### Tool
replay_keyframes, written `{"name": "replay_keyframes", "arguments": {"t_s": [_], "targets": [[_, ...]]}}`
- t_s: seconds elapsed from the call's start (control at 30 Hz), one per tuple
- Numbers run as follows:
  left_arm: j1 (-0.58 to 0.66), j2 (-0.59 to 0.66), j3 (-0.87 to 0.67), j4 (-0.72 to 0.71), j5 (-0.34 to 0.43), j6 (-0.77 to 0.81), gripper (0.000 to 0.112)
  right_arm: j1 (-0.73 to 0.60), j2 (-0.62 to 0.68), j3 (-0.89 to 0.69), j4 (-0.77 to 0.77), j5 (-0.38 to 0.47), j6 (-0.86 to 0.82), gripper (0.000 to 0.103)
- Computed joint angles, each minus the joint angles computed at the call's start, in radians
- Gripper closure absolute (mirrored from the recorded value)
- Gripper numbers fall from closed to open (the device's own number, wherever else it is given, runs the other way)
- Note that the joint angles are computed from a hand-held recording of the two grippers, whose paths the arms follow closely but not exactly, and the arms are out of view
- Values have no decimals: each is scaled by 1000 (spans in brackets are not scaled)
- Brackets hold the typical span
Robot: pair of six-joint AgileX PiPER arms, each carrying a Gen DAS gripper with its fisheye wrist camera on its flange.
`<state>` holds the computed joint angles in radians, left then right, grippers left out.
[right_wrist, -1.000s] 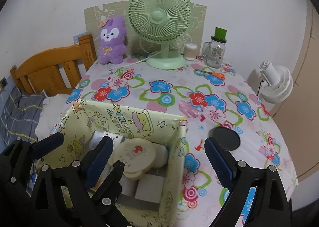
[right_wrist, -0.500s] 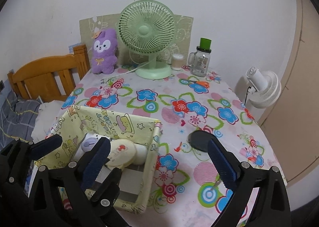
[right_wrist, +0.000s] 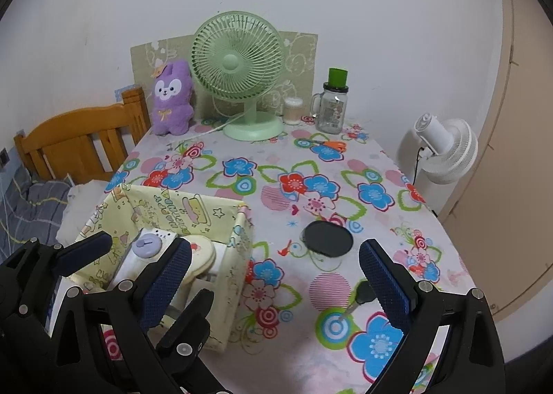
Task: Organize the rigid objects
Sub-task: 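Withdraw both tools from the box toward the black key and black coaster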
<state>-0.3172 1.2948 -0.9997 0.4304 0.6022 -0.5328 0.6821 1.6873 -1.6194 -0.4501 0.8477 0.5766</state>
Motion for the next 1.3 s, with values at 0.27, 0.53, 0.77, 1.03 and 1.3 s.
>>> {"name": "replay_keyframes", "arguments": {"t_s": [0.27, 0.53, 0.77, 1.03, 1.3], "targets": [[-103, 17, -25, 79, 43, -115, 21, -42, -69, 74, 10, -27, -21, 4], [-196, 40, -45, 151, 72, -215, 21, -105, -126, 137, 57, -44, -73, 4], [-260, 80, -87, 187, 102, -275, 21, -159, -165, 179, 94, -67, -126, 4], [-314, 130, -122, 215, 112, -319, 21, -230, -185, 213, 152, -90, -197, 4], [-343, 193, -154, 236, 94, -354, 21, -309, -189, 247, 223, -126, -275, 4]]}}
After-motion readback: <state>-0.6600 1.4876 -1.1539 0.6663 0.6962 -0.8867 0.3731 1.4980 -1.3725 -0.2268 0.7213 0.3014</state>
